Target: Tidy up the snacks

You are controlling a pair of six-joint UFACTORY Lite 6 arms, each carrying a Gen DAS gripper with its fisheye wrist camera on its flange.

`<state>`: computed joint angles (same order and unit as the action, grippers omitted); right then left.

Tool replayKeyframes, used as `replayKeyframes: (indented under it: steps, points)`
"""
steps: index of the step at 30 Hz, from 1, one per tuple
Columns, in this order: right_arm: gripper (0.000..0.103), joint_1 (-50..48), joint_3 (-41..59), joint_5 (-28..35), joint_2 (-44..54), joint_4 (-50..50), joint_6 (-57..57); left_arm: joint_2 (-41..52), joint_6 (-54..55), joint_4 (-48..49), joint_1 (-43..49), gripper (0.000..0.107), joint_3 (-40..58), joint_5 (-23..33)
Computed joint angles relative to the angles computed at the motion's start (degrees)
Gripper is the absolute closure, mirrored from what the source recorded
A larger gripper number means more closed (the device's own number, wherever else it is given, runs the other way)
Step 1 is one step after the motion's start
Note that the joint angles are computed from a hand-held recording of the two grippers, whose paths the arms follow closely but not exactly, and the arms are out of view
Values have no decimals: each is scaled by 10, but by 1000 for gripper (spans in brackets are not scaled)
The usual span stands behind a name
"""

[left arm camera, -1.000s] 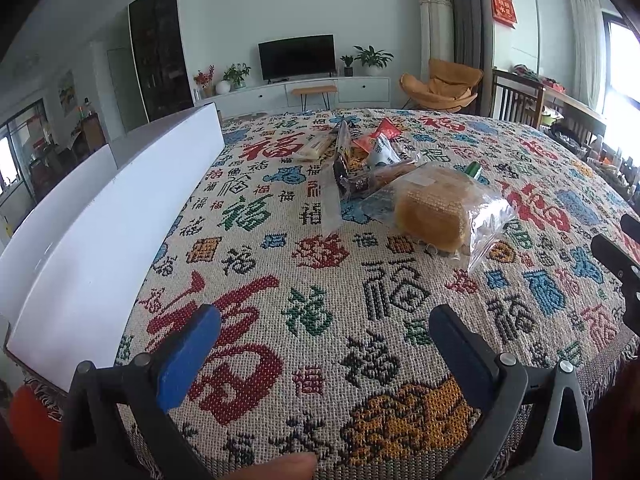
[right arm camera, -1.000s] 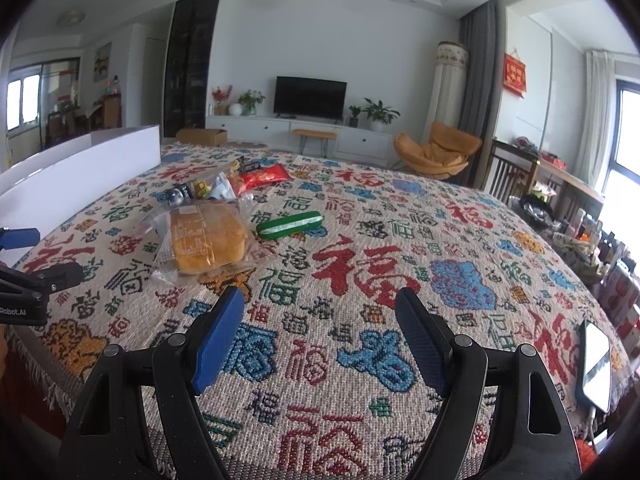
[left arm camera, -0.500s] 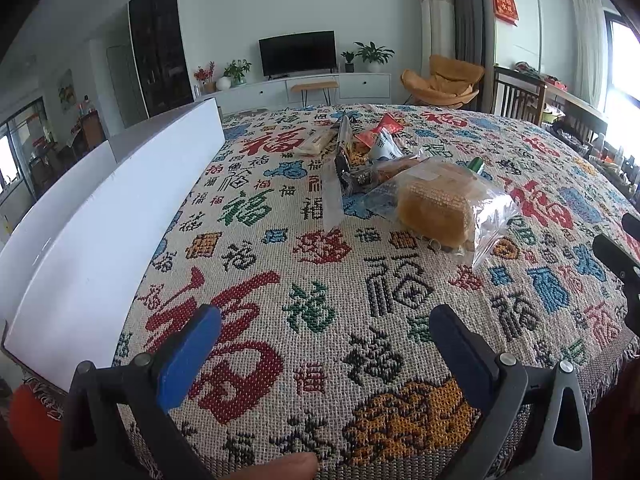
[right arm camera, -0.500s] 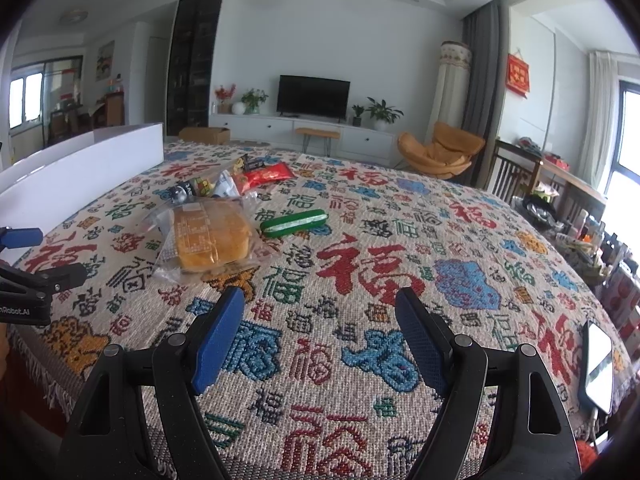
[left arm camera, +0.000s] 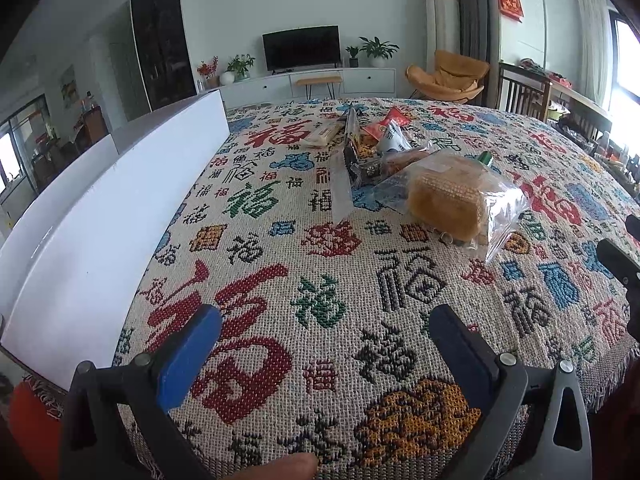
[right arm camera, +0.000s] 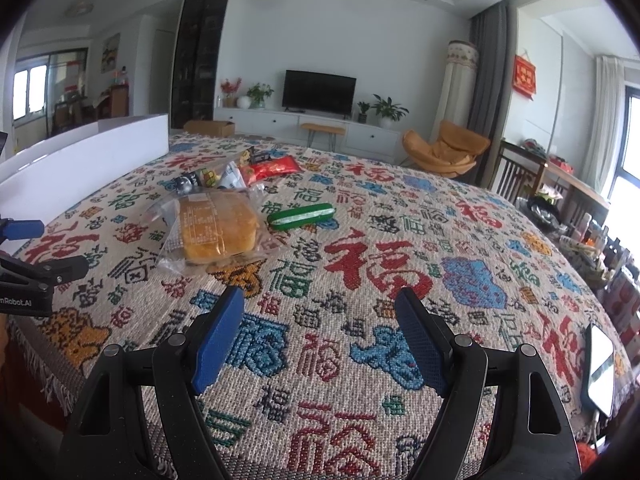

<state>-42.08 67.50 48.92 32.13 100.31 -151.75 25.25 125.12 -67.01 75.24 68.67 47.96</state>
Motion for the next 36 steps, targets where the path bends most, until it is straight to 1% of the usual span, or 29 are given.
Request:
replayKeyframes:
  steps: [11, 15, 22, 24, 26, 31, 33, 36]
  points:
    - [22, 7, 4, -12, 9, 4, -6, 43, -36, 8, -10, 4, 46, -24]
    - [22, 6, 1, -8, 8, 3, -10, 49, -39, 13, -16, 4, 46, -35]
    - [22, 8, 26, -25, 24, -24, 31, 63, -47, 24, -23, 4, 55, -55]
    - [22, 12, 40, -34, 32, -54, 63, 75, -60, 33, -29, 4, 68, -69]
    - [22, 16, 60, -38, 42, -104, 116, 91, -82, 50, -33, 4, 86, -76]
    - [22, 39, 108, -55, 65, -209, 221, 130, -162, 105, -33, 4, 145, -49]
    - [22, 57, 155, -74, 88, -264, 291, 135, -166, 111, -33, 4, 151, -44]
    - [22, 82, 265, -99, 145, -357, 422, 134, -161, 111, -32, 4, 149, -45]
